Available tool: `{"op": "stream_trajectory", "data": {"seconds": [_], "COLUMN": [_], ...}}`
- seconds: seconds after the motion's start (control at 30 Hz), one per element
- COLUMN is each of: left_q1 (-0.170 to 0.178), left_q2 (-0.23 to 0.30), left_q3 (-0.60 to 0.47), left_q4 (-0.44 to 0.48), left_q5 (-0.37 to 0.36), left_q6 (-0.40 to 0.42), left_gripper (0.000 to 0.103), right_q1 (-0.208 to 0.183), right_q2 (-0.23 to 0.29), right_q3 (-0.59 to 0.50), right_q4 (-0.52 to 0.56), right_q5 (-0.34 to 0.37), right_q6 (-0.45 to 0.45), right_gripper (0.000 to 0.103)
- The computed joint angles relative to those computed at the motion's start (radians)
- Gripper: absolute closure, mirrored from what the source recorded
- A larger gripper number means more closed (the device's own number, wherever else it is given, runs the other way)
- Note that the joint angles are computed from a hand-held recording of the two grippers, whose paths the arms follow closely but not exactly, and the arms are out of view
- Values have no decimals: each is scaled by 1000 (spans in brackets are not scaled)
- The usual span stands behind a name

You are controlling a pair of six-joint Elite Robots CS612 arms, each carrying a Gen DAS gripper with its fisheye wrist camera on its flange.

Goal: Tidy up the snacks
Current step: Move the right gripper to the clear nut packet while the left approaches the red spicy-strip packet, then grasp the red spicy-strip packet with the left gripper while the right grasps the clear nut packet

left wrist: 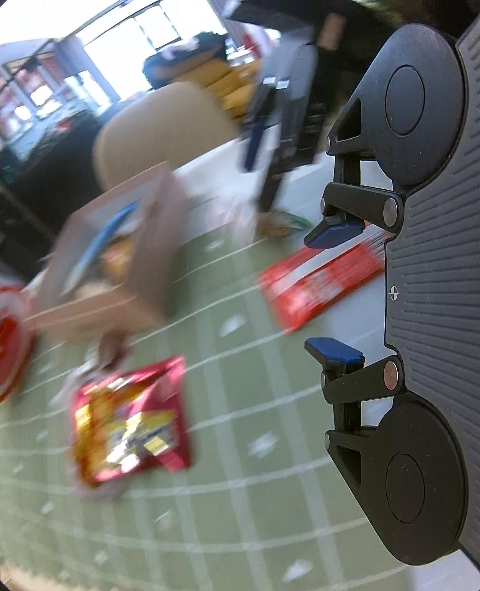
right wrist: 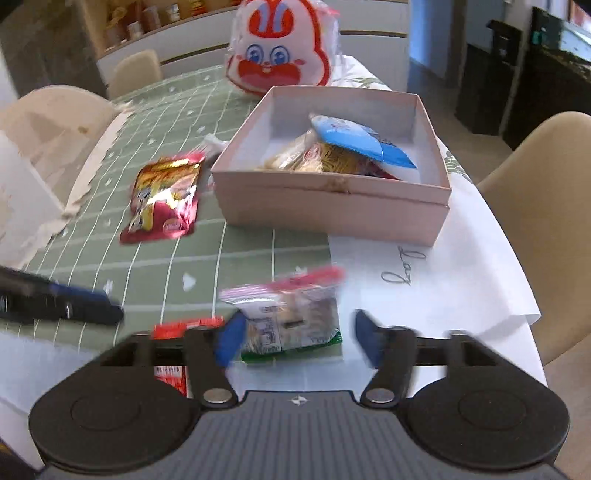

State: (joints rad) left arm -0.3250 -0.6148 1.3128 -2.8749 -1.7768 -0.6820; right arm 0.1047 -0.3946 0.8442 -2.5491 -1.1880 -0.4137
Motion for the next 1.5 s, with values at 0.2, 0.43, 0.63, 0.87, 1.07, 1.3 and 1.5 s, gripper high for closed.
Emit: {"op": "stream_trajectory", "data": {"seconds": [0.2,0.43,0.63,0.87,1.07,1.3,1.5], "left_q1": [-13,-24,-53,-106,-127,-146,-164], "left_q2": [3,3,-2,19,41,58,66], "left_q3": [-3,-11,-31,-100,-133,-151,-167], "left_q4": [37,49,136,277,328,325,358], "left_q5": [-53,17,136,309,397,454,527], "left_q6": [-31,-38,29,123,31,-45,-55], "left_gripper": [45,45,45,45,43,28,28], "right_q1": [-12,-2,-27,-57,-76,-83,-88], "right_q2": [-39,-91,-84,-45,-22,10,23], "right_q3": [94,209,175,111,61,-3,-17], "right_q4": [-40,-11,27,-19,66,140,120], "right_q5": [-26,4,117,92,137,187,220], "right_q6": [-99,-279,-279,-175,-291,-430,-507], "right_gripper": [33,51,49,43,42,39,37]}}
